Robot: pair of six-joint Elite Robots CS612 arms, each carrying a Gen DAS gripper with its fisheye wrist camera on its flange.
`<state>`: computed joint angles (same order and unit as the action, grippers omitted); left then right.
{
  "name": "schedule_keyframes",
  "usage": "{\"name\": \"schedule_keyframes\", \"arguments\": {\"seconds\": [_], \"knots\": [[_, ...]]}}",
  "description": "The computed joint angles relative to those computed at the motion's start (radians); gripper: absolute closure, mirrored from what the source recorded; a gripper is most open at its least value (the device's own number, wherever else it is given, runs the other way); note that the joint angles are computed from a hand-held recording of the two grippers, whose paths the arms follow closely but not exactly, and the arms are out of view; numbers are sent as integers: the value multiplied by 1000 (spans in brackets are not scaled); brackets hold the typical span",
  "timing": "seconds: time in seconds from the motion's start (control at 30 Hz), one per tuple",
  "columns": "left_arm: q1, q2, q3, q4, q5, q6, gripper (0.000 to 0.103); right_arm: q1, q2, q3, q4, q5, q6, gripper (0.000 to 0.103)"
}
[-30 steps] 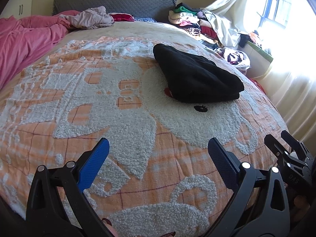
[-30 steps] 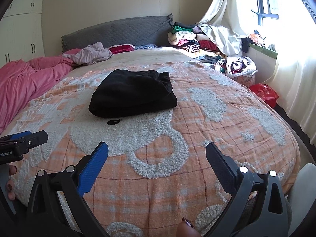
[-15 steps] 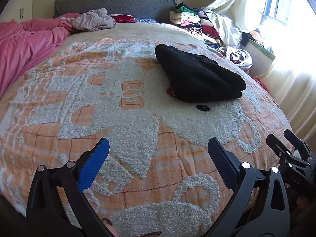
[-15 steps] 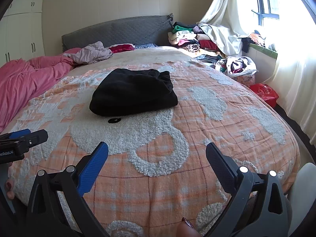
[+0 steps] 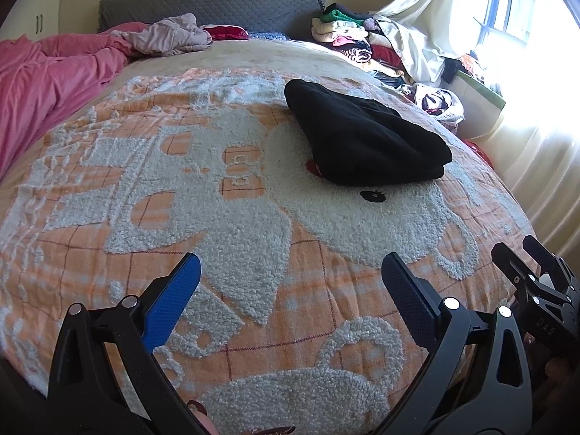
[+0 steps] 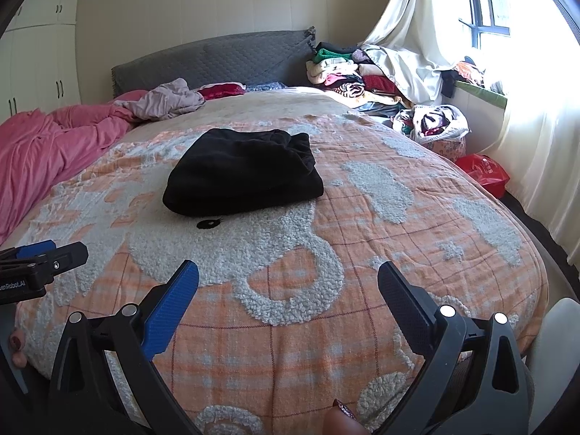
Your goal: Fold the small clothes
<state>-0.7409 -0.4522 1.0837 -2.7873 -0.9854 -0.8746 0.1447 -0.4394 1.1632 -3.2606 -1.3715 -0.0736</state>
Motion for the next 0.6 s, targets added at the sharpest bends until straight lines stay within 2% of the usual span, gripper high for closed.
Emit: {"name": "schedule_keyframes", "arguments": {"seconds": [0.6], "knots": [[1,0,-3,16,4,5,9,0,-1,1,4,0,0,4]]}}
